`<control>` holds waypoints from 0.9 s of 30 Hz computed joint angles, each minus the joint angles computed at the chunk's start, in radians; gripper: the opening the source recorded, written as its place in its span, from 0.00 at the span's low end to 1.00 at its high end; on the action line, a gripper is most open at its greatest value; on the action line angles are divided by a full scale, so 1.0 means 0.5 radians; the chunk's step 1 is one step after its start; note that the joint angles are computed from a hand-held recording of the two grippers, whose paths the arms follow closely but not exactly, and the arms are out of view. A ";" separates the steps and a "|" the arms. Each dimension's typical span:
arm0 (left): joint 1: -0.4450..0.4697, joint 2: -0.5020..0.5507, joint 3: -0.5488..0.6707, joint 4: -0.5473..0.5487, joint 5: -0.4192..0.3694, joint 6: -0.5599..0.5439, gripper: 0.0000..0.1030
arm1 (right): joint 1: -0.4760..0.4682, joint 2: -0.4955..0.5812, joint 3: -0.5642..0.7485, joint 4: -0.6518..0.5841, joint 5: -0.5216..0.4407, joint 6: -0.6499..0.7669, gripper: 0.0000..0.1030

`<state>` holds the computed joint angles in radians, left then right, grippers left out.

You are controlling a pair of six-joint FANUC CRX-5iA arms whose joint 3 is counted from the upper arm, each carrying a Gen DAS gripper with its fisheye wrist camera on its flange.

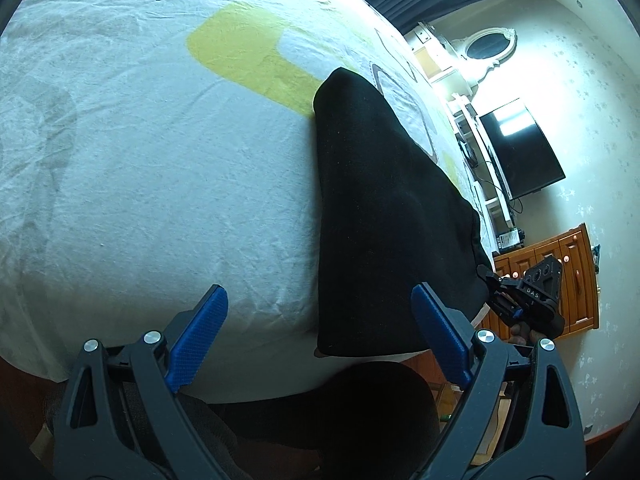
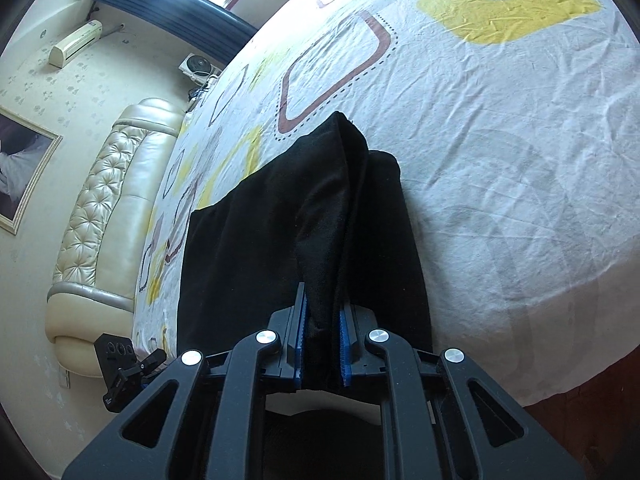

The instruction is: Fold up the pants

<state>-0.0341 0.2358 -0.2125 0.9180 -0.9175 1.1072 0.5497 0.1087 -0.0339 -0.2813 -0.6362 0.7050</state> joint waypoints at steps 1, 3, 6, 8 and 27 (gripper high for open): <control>-0.005 0.015 0.021 -0.015 -0.008 0.020 0.90 | -0.007 -0.018 -0.029 -0.010 0.011 0.003 0.13; -0.011 0.015 0.019 -0.025 -0.015 0.032 0.90 | -0.022 -0.030 -0.049 -0.041 0.012 0.017 0.13; -0.017 0.023 0.033 -0.052 -0.019 0.043 0.90 | -0.033 -0.045 -0.077 -0.058 0.014 0.013 0.13; -0.020 0.023 0.043 -0.065 -0.018 0.054 0.90 | -0.038 -0.049 -0.085 -0.078 0.018 0.021 0.13; -0.034 0.044 0.131 -0.202 -0.037 0.166 0.90 | -0.131 -0.180 -0.257 -0.268 0.105 0.077 0.27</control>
<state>-0.0510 0.2577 -0.1468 0.8169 -0.9357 1.1901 0.4839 0.0185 -0.1624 -0.4155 -0.5837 0.7434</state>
